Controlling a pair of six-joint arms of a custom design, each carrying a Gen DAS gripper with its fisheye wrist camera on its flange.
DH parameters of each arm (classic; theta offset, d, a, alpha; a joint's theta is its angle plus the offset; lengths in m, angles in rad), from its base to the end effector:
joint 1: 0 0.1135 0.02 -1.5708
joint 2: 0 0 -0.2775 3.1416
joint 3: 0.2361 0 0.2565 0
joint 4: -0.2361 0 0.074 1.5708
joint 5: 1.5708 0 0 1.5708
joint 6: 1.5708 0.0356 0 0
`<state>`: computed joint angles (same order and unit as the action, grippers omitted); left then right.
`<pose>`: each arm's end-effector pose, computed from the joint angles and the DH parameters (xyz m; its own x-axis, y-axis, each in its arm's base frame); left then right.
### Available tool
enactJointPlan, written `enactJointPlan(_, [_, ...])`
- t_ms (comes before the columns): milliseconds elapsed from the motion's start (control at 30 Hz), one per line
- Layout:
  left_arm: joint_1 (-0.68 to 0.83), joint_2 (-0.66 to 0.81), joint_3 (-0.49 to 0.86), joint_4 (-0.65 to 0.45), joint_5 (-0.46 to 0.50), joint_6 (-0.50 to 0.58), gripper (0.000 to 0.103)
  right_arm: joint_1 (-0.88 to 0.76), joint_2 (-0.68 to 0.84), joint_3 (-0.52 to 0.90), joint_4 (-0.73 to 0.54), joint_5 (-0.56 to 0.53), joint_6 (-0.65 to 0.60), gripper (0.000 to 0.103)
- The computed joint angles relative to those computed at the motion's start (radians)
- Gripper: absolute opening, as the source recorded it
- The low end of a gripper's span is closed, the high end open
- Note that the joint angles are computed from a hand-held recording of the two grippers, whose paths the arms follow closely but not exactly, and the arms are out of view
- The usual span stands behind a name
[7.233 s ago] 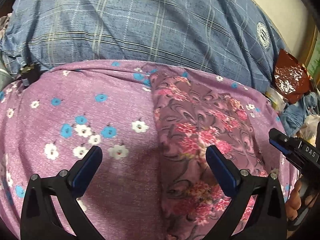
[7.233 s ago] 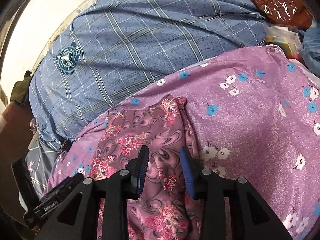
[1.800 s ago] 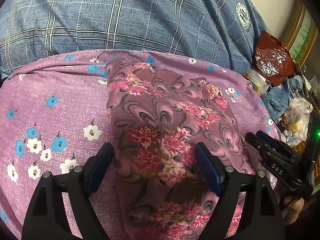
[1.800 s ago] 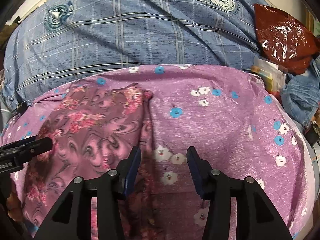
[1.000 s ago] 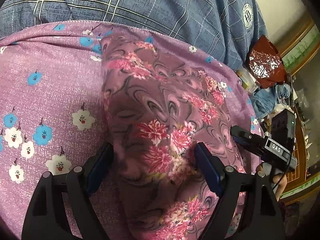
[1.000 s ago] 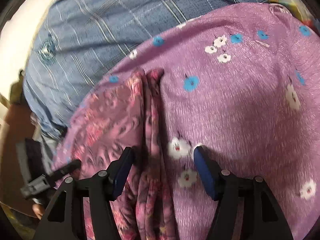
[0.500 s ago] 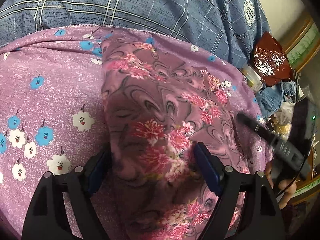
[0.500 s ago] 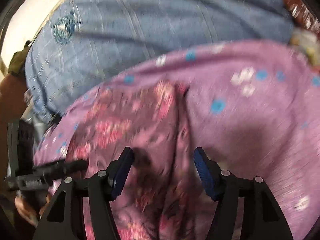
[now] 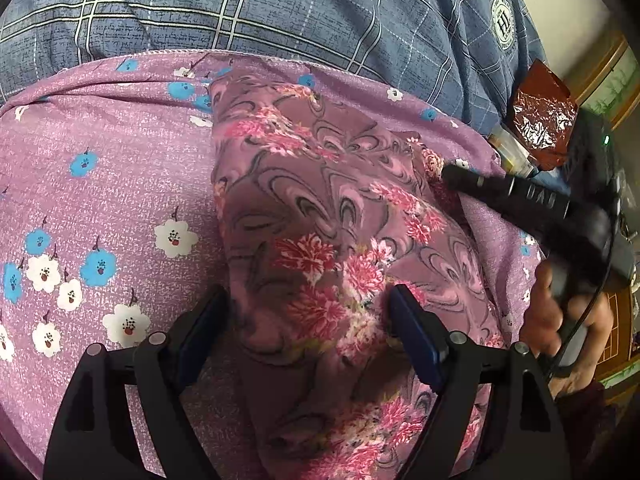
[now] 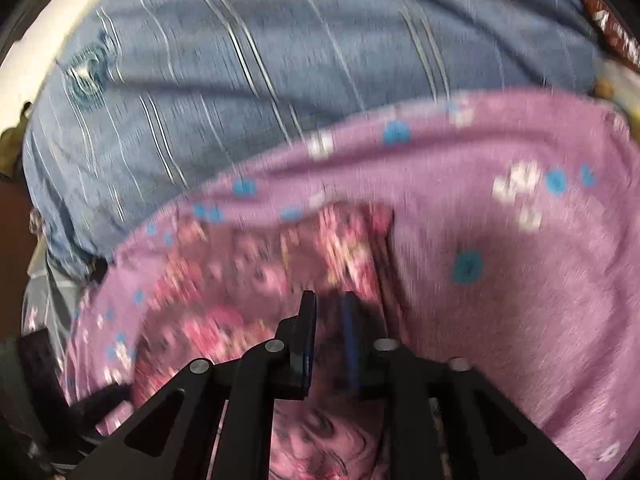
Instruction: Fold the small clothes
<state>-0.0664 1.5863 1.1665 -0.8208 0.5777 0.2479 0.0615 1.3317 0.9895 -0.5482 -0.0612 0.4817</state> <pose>0.3082 -0.0400 0.2459 -0.8580 0.2631 -0.4411 0.4568 0.7835 -0.4213 0.2776 0.0193 0.2708 -0.7338 0.4181 -0.5355 0.2711 0.9029 0.3336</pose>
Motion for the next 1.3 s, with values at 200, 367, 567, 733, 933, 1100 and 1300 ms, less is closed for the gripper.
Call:
enactJointPlan(200, [0.017,-0.005,-0.005,-0.028,0.008,0.052,0.083,0.008,0.207,0.135,-0.053,0.007,0.016,0.014])
enactJointPlan(367, [0.072,0.002,0.019,-0.108,0.015,0.161,0.083,0.029,0.225,0.214,-0.081,0.023,0.021,0.017])
enactJointPlan(567, [0.121,-0.004,0.013,-0.17,0.035,0.277,0.084,0.089,0.378,0.42,-0.112,-0.25,-0.036,0.017])
enactJointPlan(733, [0.118,-0.023,-0.019,-0.131,0.033,0.275,0.083,0.118,0.671,0.628,-0.139,-0.296,0.017,0.01])
enactJointPlan(933, [0.113,-0.021,0.0,-0.163,0.025,0.297,0.083,0.109,0.467,0.423,-0.047,-0.302,0.068,0.019])
enactJointPlan(1100, [0.157,-0.016,0.023,-0.192,0.04,0.312,0.083,0.135,0.121,0.152,-0.094,-0.203,0.002,0.023])
enactJointPlan(1300, [0.175,-0.032,0.026,-0.181,0.056,0.277,0.083,0.05,-0.321,-0.204,-0.172,-0.207,-0.051,0.025])
